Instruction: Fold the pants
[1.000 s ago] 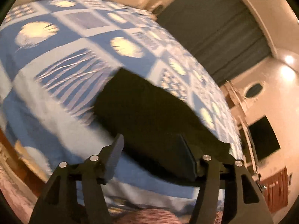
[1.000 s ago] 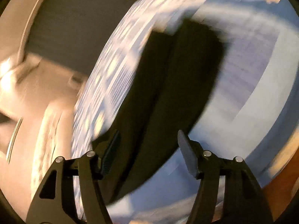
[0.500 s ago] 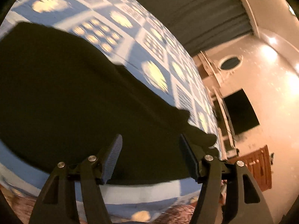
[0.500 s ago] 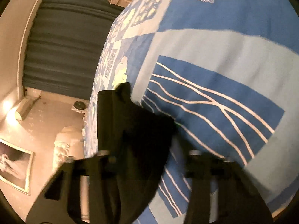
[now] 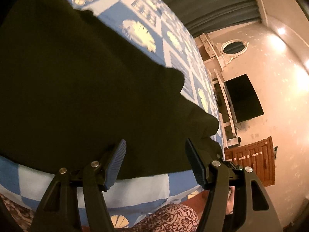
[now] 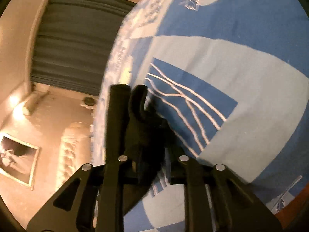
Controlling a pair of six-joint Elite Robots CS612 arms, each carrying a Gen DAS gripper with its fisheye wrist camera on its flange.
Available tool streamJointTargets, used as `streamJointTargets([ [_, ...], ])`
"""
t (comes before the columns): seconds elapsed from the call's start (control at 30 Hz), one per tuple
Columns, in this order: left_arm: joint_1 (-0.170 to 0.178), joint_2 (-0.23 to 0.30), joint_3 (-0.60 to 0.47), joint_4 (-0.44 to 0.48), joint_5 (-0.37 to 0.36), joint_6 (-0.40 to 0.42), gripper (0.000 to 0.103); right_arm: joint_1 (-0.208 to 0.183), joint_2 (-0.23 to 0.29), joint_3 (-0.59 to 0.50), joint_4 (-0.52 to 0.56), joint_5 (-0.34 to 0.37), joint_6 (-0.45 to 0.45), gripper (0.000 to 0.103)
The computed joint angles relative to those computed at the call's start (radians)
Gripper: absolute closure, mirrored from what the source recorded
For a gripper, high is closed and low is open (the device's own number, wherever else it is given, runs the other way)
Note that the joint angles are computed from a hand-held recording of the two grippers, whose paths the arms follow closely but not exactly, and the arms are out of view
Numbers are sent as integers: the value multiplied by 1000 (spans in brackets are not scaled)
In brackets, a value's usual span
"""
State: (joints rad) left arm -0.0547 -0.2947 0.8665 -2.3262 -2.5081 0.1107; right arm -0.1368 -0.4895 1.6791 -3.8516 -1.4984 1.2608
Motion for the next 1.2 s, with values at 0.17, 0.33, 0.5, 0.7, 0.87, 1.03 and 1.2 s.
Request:
streamJointTargets([
  [0.17,0,9,-13,19,2,13,40,-5,44,-39,-367,-19,-65,24],
  [0.33,-1,14,-17,7,-1,3,40,-43,-6,26,-149,34,-76,23],
  [0.5,-1,17,-24,17,-3,-5,40,-67,23,13,-155,152,-81,23],
  [0.7,-1,15,-23,18,0,-3,40,-35,-83,56,234,58,-322,51],
  [0.87,0,-6,21,-68,23,2,40,-27,-63,23,75,40,-194,30],
  [1.03,8,-2,23,-113,13,-58,39,-37,50,-176,56,210,-17,30],
  [1.2,16,-7,34,-145,-1,-92,28,-24,112,-304,173,169,35,42],
])
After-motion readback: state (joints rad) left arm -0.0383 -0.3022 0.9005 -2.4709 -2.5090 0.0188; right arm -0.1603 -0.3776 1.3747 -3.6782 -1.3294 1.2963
